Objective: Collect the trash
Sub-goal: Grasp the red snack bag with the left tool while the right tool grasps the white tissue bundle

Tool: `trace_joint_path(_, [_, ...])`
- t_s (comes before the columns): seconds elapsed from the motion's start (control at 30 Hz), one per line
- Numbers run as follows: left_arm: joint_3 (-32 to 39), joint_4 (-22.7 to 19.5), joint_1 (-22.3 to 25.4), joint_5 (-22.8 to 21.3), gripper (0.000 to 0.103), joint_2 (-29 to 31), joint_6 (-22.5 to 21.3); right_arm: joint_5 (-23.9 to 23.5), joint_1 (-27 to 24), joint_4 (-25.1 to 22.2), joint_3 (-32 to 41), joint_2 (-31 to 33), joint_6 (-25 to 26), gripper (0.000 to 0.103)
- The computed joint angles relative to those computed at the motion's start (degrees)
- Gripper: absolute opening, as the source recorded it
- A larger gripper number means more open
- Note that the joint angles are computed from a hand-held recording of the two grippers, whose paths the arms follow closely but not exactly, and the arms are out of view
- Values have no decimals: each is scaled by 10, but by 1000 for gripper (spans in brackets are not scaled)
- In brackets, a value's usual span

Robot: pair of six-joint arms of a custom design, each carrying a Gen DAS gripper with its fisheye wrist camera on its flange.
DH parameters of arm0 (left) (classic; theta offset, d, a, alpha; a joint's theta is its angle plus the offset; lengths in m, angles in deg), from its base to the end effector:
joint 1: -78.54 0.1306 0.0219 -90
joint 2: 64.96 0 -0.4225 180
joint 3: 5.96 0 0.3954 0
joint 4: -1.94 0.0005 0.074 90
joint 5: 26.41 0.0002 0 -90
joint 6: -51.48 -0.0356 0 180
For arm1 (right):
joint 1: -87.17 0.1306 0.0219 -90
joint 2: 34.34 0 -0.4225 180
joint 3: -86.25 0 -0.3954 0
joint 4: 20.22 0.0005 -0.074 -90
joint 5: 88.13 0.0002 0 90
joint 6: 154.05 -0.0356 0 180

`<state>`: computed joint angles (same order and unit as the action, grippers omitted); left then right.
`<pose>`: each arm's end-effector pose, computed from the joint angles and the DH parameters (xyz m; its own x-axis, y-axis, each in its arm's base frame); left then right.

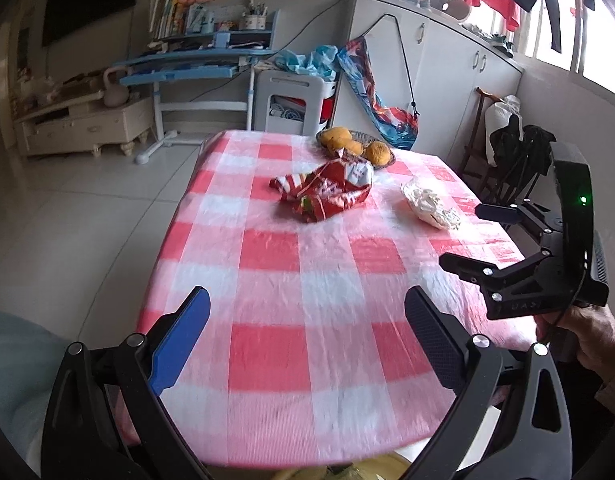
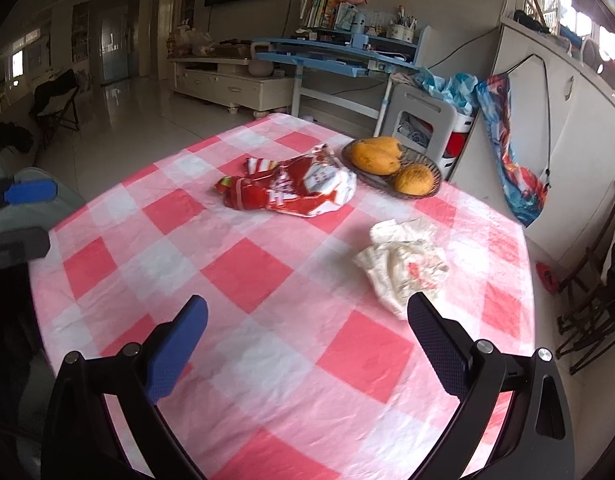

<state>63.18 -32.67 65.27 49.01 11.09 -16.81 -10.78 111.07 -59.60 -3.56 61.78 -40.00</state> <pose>0.3851 -0.0821 0.4210 -0.6137 -0.2231 -0.7573 -0.2027 0.9716 -0.1219 0.4876 0.2241 0.4324 -0.3751 -0.6011 -0.7057 -0.7545 0.6403 -0.1444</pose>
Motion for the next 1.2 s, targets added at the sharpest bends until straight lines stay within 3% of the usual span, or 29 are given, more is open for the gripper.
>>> trace_joint_path(0.3, [117, -5, 26, 32, 94, 119, -95, 23, -14, 8, 41, 39, -8, 96])
trace_joint_path(0.63, [268, -44, 22, 13, 95, 268, -235, 34, -22, -15, 92, 88, 4, 96])
trace_joint_path(0.8, [333, -80, 34, 23, 95, 331, -259, 29, -29, -50, 126, 118, -1, 96])
trace_joint_path(0.87, [353, -95, 39, 34, 95, 351, -256, 17, -33, -67, 139, 125, -6, 90])
trace_joint_path(0.9, [362, -106, 43, 53, 94, 359, -247, 13, -35, -72, 142, 128, -7, 78])
trace_joint_path(0.93, [364, -109, 46, 71, 85, 363, -239, 13, -37, -88, 151, 134, -9, 70])
trace_joint_path(0.97, [363, -113, 48, 91, 65, 366, -231, 10, -38, -104, 158, 139, -12, 52])
trace_joint_path(1.0, [360, -116, 47, 99, 59, 366, -231, 10, -38, -108, 160, 140, -15, 45])
trace_joint_path(1.07, [330, -81, 41, 90, 49, 351, -227, -3, -42, -110, 157, 136, -21, 34])
trace_joint_path(1.13, [294, -54, 39, 97, 45, 325, -201, -17, -44, -108, 151, 128, -28, 26])
trace_joint_path(1.2, [256, -33, 40, 109, 43, 293, -166, -32, -45, -103, 142, 118, -37, 25])
